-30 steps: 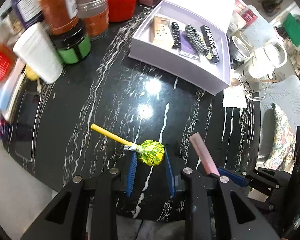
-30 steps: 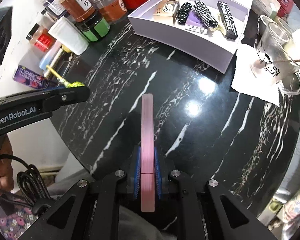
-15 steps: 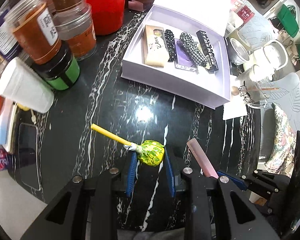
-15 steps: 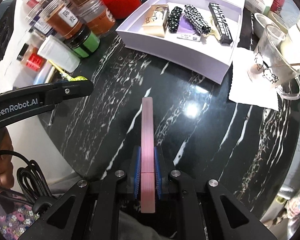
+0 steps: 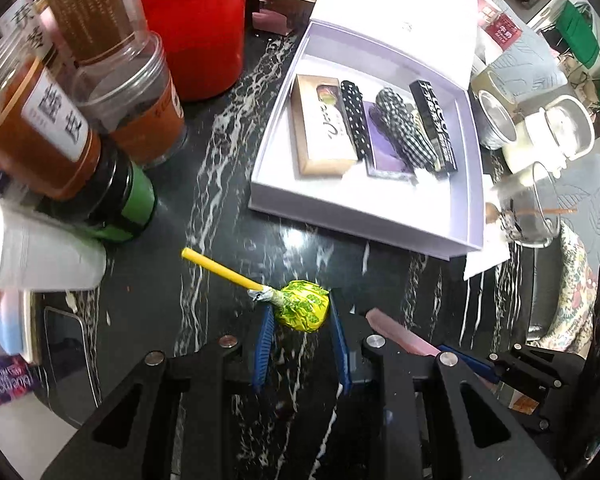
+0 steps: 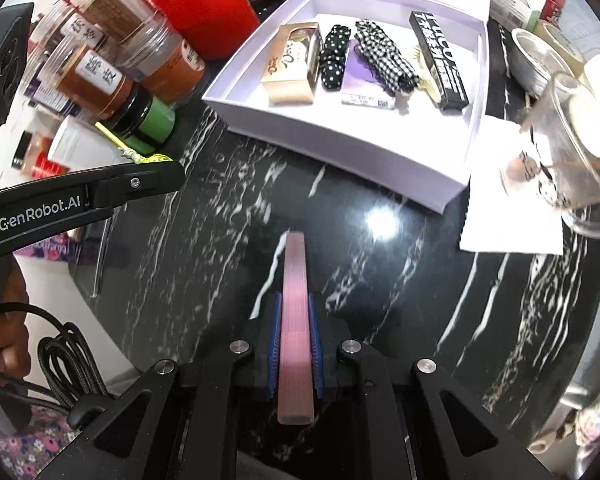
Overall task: Organize rigid objects
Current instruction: 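Carry the lollipop and pink comb over the gift box with both grippers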
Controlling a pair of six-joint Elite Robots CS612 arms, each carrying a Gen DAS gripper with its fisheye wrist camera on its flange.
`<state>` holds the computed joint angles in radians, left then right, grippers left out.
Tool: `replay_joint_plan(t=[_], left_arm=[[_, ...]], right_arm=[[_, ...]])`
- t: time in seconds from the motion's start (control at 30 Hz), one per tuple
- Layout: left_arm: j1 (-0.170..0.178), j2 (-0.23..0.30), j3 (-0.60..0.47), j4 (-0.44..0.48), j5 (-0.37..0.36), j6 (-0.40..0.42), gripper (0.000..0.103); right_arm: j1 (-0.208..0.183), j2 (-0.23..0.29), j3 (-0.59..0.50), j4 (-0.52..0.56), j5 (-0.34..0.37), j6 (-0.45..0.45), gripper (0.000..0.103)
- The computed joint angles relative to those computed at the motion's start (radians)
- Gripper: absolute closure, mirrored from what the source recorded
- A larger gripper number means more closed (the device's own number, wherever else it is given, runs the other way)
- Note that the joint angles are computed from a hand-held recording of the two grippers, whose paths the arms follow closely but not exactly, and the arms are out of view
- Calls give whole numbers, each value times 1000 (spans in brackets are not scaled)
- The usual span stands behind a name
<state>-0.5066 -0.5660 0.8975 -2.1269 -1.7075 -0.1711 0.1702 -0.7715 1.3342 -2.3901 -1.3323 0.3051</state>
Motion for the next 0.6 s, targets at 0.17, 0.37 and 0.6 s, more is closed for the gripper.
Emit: replay_joint_plan(t=[0.17, 0.37, 0.6], left_arm=[[2, 51, -95, 39, -4, -3, 77], [6, 98, -189, 53, -22, -17, 77], [7, 156, -304, 75, -35, -10, 77]], right_arm=[[-6, 26, -48, 25, 1, -16, 89], [-15, 46, -98, 35, -11, -39, 89], [-33, 59, -135, 34, -19, -37, 89]])
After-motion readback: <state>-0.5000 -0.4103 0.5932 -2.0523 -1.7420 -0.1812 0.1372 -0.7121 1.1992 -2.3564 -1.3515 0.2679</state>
